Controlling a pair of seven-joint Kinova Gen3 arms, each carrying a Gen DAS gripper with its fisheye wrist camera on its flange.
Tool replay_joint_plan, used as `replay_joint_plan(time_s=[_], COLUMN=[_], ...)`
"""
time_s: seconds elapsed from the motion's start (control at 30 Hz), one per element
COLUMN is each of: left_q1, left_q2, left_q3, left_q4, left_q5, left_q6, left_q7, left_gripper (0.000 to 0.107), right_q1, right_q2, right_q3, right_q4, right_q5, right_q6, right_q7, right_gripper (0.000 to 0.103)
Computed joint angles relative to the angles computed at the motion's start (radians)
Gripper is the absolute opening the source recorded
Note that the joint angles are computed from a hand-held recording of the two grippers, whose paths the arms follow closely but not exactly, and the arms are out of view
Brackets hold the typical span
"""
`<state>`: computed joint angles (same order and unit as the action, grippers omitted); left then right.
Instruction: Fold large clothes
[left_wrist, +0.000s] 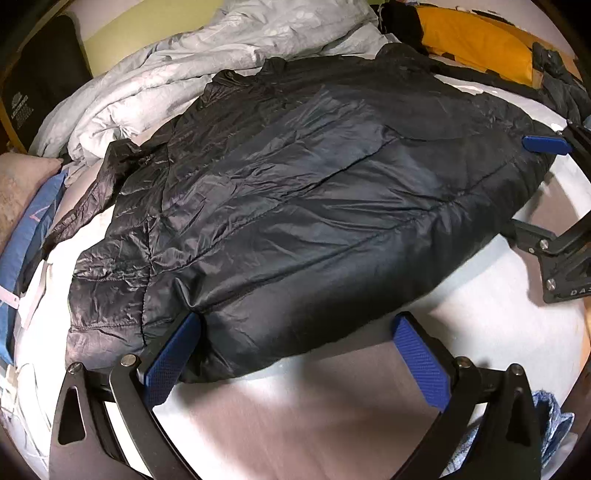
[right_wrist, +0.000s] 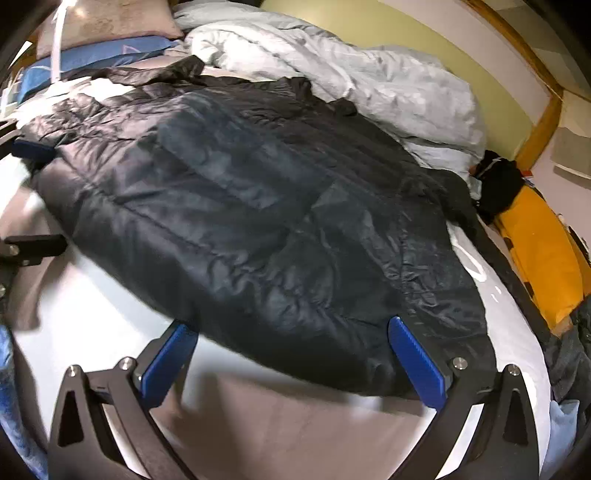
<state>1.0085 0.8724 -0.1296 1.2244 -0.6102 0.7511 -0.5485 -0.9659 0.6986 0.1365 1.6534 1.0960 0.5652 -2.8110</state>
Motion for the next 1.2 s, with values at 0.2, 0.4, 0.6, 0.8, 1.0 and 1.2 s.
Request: replay_joint_plan(time_s=[0.2, 0.4, 0.6, 0.8, 1.0, 1.2], left_q1=[0.078, 0.100, 0.080, 0.011, 0.094, 0.142], left_q2=[0.054, 0.075, -0.018, -0.070, -0.178, -0.211], left_q3=[-0.102, -0.184, -0.158, 0.025, -0.017, -0.042], left_q4=[-0.066, -0.074, 0.046, 0.071, 0.231, 0.253], left_q5=[-0.054, -0.049, -0.070, -0.120, -0.067, -0.074], left_q6=[0.131, 0.219, 0.090, 0.162, 0.086, 0.116], left_q7=[0.079, 0.184, 0.224, 0.264, 0.307, 0.343], left_gripper=[0.103, 0.102, 0.029, 0.026, 0.028, 0.038], right_q1=[-0.038, 0.027, 0.006, 0.013, 0.024, 0.019], right_q2=[0.033, 0.011, 0.010, -0.043, -0.172, -0.222], right_q3=[0.047, 0.002, -0.011, -0.070, -0.157, -0.203], right_q4=[-0.012, -0.012, 0.003, 0.060, 0.215, 0.265], right_q5=[0.061, 0.058, 0.134, 0.123, 0.123, 0.178], right_q6=[0.096, 0.146, 0.212, 0.228, 0.178, 0.224], right_q7=[-0.144, -0.218, -0.311, -0.321, -0.392, -0.474], right_gripper=[0.093, 0.061, 0.027, 0.015, 0.015, 0.026])
